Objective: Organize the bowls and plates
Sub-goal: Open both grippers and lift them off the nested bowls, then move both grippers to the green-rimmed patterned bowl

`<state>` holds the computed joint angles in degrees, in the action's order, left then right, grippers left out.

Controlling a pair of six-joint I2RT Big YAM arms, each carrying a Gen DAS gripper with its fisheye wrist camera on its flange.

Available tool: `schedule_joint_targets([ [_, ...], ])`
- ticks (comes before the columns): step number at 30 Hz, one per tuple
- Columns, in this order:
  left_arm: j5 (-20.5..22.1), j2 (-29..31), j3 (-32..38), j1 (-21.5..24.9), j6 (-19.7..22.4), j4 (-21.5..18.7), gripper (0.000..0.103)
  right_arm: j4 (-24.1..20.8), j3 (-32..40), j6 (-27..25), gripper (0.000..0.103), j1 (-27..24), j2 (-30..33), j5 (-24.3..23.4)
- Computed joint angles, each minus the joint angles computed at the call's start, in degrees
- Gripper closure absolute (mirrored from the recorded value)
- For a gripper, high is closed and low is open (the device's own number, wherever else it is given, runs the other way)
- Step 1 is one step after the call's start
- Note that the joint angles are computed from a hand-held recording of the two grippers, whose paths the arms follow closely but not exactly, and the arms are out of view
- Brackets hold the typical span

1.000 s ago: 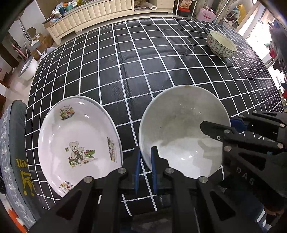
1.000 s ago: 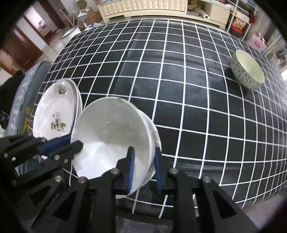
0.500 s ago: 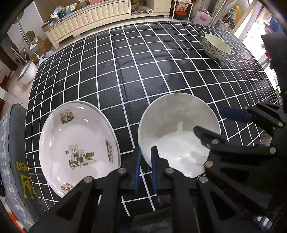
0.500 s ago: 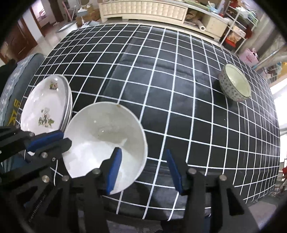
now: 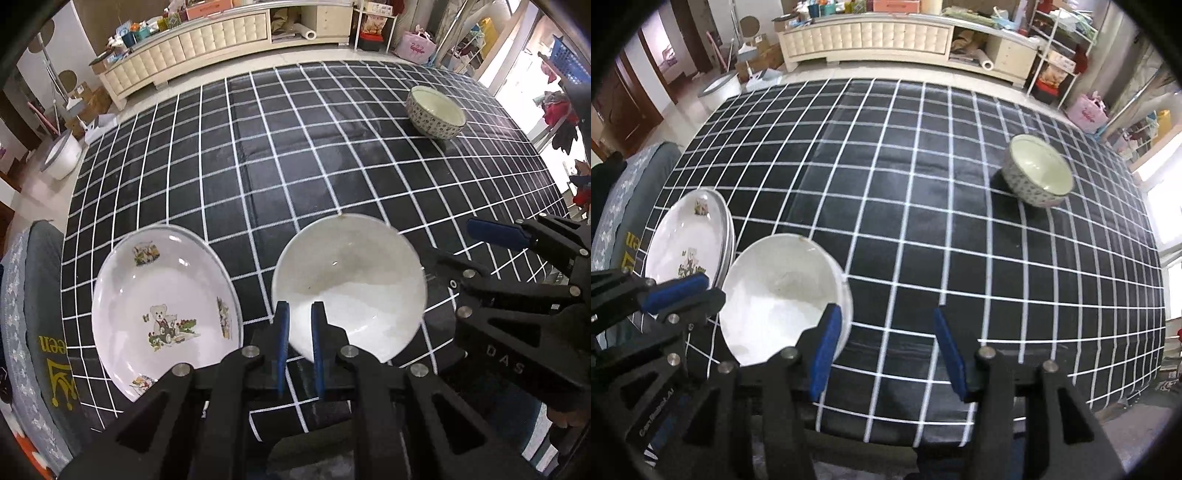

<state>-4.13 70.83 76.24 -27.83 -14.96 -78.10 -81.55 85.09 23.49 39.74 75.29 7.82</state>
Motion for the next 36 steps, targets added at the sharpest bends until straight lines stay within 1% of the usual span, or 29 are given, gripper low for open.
schedule_joint_targets([
  [3,-2.82,0.67,1.56,-1.83,-0.25,-0.4,0.087,-0.12,-0.04,-0.23,0.046,-1.64,-1.43,0.0],
  [4,-2.74,0.93,2.18,-2.31,-0.51,-0.41,0.087,-0.15,-0.02,-0.33,0.046,-2.38,-1.92,-0.1],
  [6,-1.63,1.61,3.48,-2.91,-1.39,-0.27,0.081,0.04,-0.2,-0.78,0.046,-4.23,-3.16,-0.42],
  [7,-1.48,1.88,3.95,-3.25,-1.82,-0.14,0.08,0.12,-0.24,-0.83,0.047,-4.72,-3.5,-0.32],
  [11,-2.3,3.84,6.78,-5.33,-2.81,0.22,0.079,0.03,-0.48,-1.76,0.047,-8.13,-4.95,0.19],
  [12,-2.06,4.36,7.52,-5.62,-3.17,0.5,0.076,0.15,-0.6,-2.01,0.047,-8.98,-5.22,-0.07],
  [14,-1.46,5.33,9.03,-6.01,-3.89,0.68,0.074,0.11,-0.54,-3.02,0.047,-10.87,-5.59,-0.43],
  [18,-1.42,8.43,13.44,-7.29,-4.9,1.29,0.074,0.2,0.02,-5.27,0.047,-14.46,-5.81,-1.16],
  [22,-1.9,11.64,17.88,-8.27,-4.83,1.02,0.073,0.36,1.52,-6.89,0.047,-18.09,-5.28,-2.19],
  [24,-2.2,13.16,19.89,-8.56,-4.94,1.04,0.07,0.52,2.28,-7.6,0.047,-19.68,-4.75,-2.68],
  [26,-1.65,14.67,21.92,-8.62,-5.46,1.31,0.068,0.85,2.74,-8.31,0.047,-20.79,-4.31,-3.23],
  [28,-1.32,16.39,24.08,-8.72,-5.45,0.77,0.068,1.21,3.42,-9.53,0.047,-22.1,-3.45,-3.82],
  [30,-1.85,18.57,26.6,-8.91,-5.34,0.31,0.062,1.72,3.87,-10.41,0.047,-23.03,-2.67,-4.13],
  [31,-2.02,19.16,27.28,-8.95,-5.39,0.28,0.061,1.98,3.91,-10.86,0.047,-23.52,-2.41,-4.33],
  [33,-1.88,20.94,29.25,-8.97,-5.27,0.18,0.06,2.35,4.3,-11.54,0.047,-24.52,-1.51,-4.71],
  [36,-1.48,24.59,33.08,-9.09,-4.7,-1.05,0.06,2.91,4.96,-12.78,0.047,-26.2,0.22,-5.45],
])
